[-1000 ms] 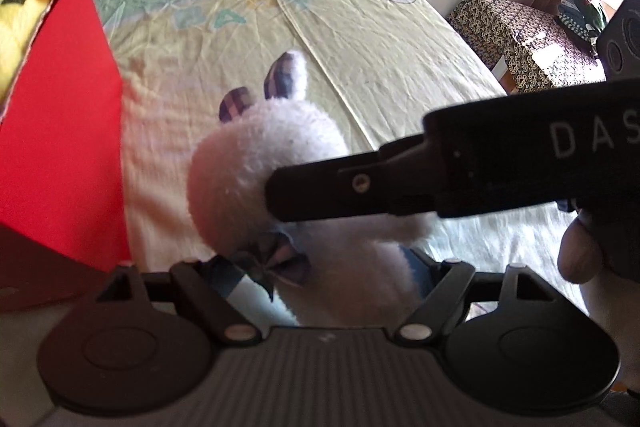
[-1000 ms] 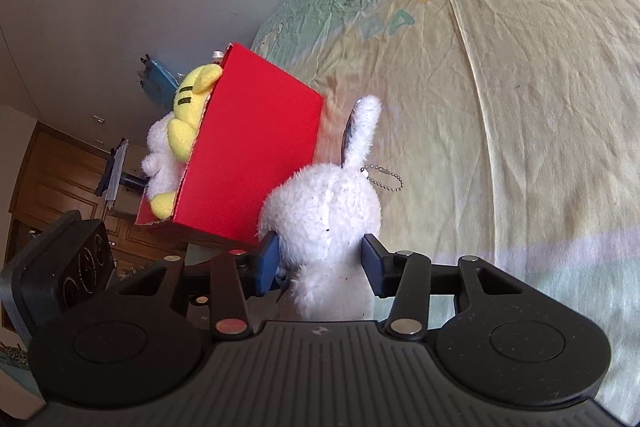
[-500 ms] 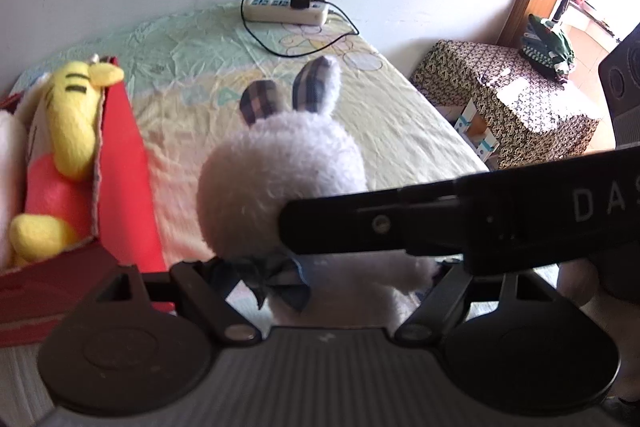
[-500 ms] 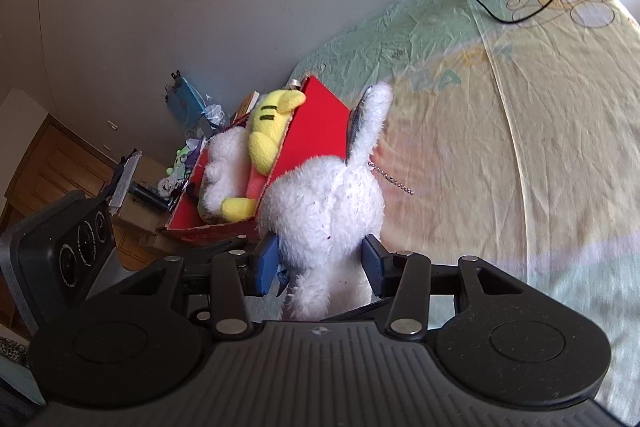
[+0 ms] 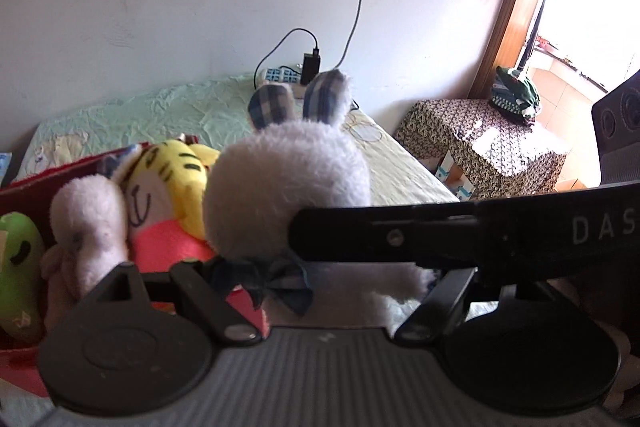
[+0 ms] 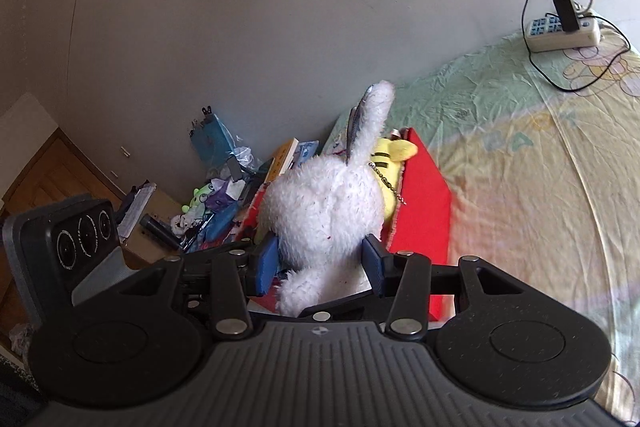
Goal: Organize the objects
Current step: 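Carry the pink bunny with the right gripper over the red box, then lower the pink bunny beside the white bunny and open the right gripper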
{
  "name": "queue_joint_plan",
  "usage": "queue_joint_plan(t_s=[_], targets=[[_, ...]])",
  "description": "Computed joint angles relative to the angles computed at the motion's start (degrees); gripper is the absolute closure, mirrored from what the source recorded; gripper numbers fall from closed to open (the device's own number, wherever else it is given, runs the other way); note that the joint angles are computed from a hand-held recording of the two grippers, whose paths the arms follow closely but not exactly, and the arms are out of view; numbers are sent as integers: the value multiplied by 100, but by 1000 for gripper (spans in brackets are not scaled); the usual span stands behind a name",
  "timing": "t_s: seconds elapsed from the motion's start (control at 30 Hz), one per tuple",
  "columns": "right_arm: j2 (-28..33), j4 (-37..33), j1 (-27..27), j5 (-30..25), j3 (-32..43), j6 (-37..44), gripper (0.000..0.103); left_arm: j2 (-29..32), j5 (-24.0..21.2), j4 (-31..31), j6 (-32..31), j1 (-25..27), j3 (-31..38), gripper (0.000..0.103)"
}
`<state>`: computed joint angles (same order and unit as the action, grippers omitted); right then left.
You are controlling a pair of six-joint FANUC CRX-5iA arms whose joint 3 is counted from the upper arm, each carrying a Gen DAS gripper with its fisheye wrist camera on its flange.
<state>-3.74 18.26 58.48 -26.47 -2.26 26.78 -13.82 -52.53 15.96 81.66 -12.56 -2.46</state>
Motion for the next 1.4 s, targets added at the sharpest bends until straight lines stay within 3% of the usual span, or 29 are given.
queue_joint_plan(t_s=[0.2,0.47,0.7,0.9,1.17,1.4], targets=[[632,126,142,337,565,152,55,-499,-4,442,-648,812,-382,24],[1600,-1199,135,101,1968,1579,55,-817,-146,712,-1177,1853,-626,24],[2224,-1756,71,-254,2766,2058,55,-683,-213,737,-1401,2394,-683,24],[2519,-1395,130,-442,2998,1636,55,-354,-356,823,-1441,2614,-658,24],[2866,-837,154,-1100,3398,1216,58,-38,-408,457,-1360,2489,-551,26],[3176,-1004,91,-1552,3830,1382,60,125,-436,462,-1401,2512,-532,22]])
